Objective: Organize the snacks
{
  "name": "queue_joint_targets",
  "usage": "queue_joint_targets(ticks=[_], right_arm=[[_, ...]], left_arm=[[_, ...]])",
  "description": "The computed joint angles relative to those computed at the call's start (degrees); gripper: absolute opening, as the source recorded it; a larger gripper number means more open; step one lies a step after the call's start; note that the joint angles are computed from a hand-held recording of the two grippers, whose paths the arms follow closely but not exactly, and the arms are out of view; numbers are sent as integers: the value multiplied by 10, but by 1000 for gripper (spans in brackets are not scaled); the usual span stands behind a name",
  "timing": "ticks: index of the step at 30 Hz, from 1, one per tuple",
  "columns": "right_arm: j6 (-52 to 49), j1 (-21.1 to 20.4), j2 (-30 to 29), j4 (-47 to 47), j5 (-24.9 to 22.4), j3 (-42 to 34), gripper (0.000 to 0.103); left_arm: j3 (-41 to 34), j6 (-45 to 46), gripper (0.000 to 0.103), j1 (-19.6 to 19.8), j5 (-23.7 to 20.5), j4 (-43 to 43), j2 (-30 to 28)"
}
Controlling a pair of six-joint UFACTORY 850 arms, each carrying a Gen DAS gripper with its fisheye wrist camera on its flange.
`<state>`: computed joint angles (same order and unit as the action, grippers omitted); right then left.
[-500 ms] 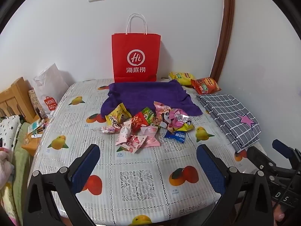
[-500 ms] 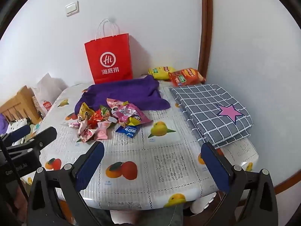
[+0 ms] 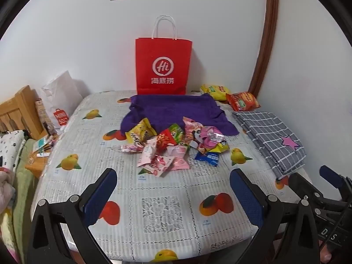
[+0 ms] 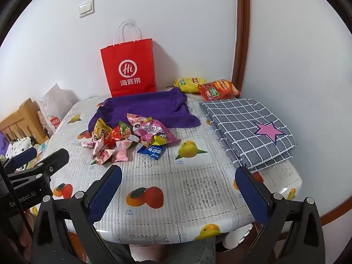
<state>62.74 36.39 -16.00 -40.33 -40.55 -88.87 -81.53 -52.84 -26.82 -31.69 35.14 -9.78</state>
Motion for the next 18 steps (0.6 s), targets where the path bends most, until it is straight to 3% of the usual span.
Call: queue_joint_targets(ticks=[18], right_arm=[[5, 3, -1, -14, -14, -2, 101]], left_arm=[[5, -4, 103, -1, 7, 3, 5]])
